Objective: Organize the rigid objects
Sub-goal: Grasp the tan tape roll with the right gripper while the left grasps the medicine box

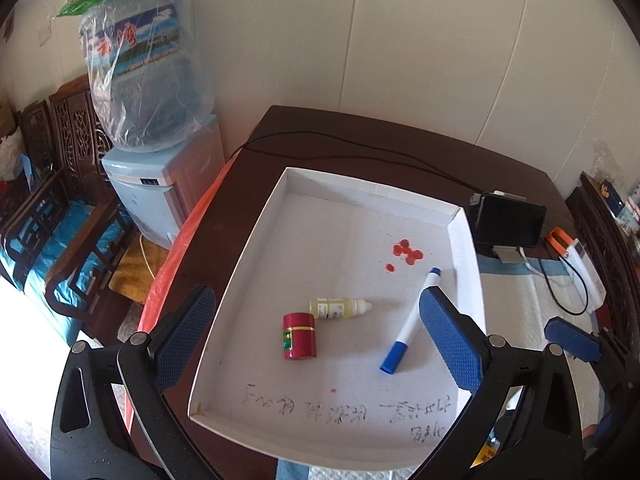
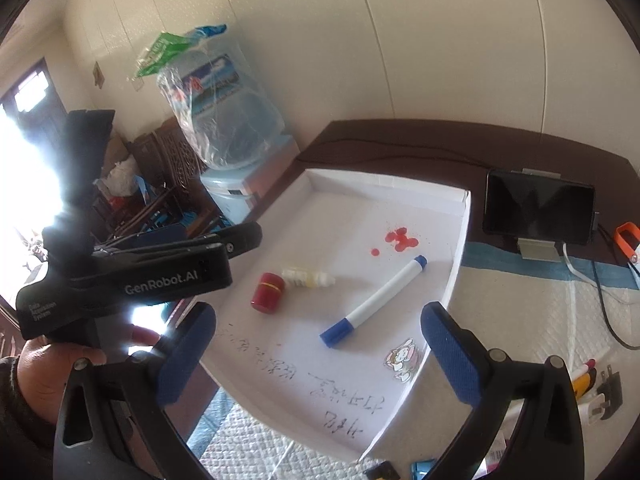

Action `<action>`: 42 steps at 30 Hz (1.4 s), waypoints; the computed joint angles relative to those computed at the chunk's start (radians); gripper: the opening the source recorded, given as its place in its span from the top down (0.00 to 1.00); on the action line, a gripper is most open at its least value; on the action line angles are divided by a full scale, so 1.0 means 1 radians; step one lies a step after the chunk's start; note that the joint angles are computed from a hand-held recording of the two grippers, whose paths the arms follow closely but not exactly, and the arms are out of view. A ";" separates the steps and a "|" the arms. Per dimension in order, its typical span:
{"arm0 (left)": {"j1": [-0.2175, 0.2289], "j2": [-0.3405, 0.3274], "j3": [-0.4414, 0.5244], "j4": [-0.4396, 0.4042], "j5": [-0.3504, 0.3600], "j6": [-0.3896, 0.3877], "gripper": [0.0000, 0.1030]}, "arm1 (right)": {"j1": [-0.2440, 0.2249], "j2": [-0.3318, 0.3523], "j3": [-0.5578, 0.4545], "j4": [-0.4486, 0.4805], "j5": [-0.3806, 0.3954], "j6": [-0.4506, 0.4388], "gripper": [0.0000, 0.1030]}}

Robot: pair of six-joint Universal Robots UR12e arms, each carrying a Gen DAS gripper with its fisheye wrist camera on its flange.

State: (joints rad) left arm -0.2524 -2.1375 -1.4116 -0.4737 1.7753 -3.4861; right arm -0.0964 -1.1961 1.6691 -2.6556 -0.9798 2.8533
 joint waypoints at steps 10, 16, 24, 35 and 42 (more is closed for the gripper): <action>-0.025 0.048 -0.063 0.070 -0.073 0.025 0.00 | -0.082 -0.065 0.081 -0.201 -0.028 0.129 0.00; -0.051 0.034 -0.061 0.037 -0.198 0.118 0.00 | -0.161 -0.071 0.128 -0.314 -0.086 0.297 0.00; -0.088 -0.023 0.019 -0.106 -0.314 0.233 0.00 | -0.226 -0.118 0.185 -0.081 -0.012 0.102 0.00; -0.098 -0.042 0.060 -0.184 -0.292 0.251 0.00 | -0.180 -0.085 0.156 0.269 0.021 -0.162 0.19; -0.115 -0.077 0.114 -0.247 -0.307 0.364 0.00 | -0.153 -0.067 0.145 0.305 -0.052 -0.218 0.53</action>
State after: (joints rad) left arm -0.3671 -2.2145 -1.2973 -0.7206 1.4684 -3.1225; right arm -0.2490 -1.2629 1.8139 -2.3507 -1.0320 2.6355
